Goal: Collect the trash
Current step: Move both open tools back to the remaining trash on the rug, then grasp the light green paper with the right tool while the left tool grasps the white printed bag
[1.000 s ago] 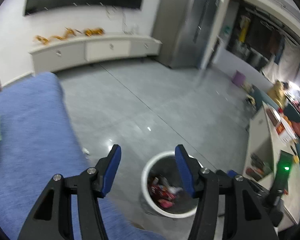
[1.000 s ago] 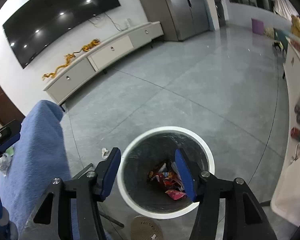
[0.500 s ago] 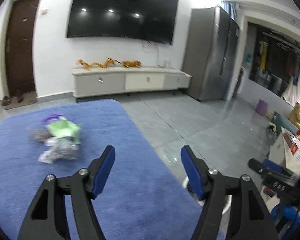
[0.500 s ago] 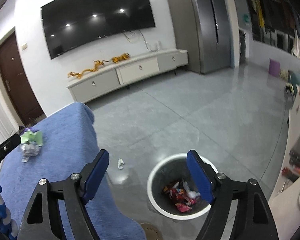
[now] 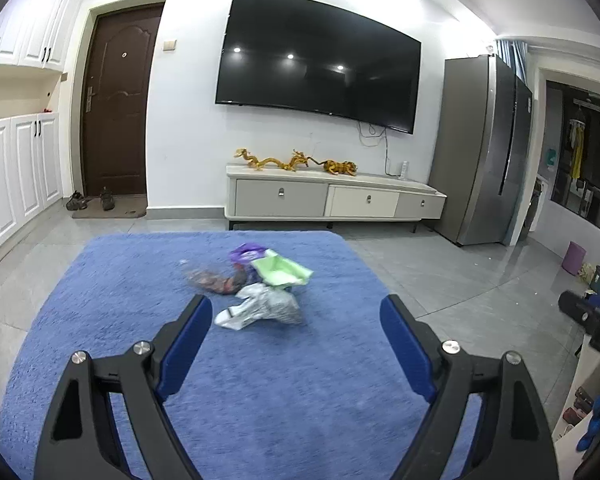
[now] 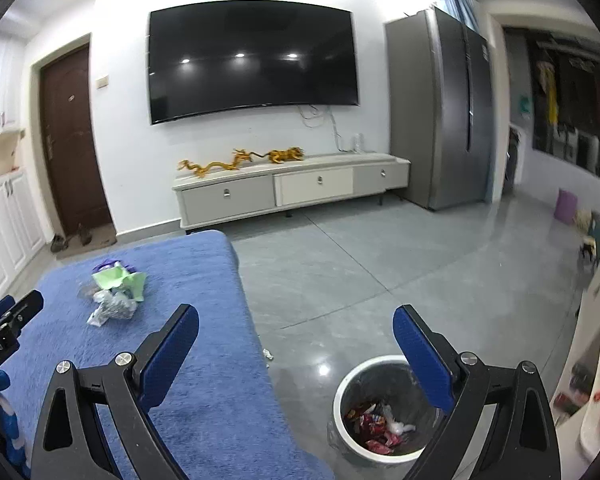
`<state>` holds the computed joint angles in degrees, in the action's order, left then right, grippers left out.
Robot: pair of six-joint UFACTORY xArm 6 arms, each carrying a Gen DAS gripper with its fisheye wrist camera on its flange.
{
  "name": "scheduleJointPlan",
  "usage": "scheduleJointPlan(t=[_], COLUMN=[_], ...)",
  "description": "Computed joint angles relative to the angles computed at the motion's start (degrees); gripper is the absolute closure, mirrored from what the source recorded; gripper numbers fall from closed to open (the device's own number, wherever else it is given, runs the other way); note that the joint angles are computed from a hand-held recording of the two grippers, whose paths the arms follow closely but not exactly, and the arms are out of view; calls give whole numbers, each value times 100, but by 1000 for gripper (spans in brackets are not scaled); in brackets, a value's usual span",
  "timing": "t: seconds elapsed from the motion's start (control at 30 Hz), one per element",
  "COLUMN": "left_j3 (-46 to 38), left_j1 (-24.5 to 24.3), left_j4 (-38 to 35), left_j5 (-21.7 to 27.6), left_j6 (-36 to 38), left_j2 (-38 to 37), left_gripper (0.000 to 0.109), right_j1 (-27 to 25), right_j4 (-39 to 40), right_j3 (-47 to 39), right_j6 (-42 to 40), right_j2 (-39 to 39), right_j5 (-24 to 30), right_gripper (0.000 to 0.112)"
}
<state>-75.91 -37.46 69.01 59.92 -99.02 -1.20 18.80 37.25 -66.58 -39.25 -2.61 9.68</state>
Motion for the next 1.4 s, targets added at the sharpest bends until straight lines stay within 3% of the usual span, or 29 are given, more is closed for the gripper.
scheduleJointPlan(t=[0.07,0.3,0.43,0.57,0.7,0.87,1.4], left_j3=[351,1624,2190,2406,2349,2022,682], left_j1=[31,463,903,1254,1686,1988,2580], left_j4=[71,23,-232,-306,-603,-875,-2206], left_j5=[47,-256,-765,-1378,-2297,-2984,-4150], left_j6=[-140,-344,-84,167,537,944,2939], left_j2=[-261,-1271,-1747,-1844,-1632,-1123,486], left_gripper=[23,23,23,23,23,23,23], right_j1=[87,366,449,409,365,320,365], right_j4=[206,930,1324,998,834,665,424], right_j3=[-21,-167,-375,-599,-839,-1125,-2450], right_j6=[-189,-719,-1029,-804,-666,-504,-497], right_j2=[-26,93,285,512,772,1077,2255], right_j5=[34,-107,81,532,918,1219,1910], right_gripper=[9,9,9,9,9,9,9])
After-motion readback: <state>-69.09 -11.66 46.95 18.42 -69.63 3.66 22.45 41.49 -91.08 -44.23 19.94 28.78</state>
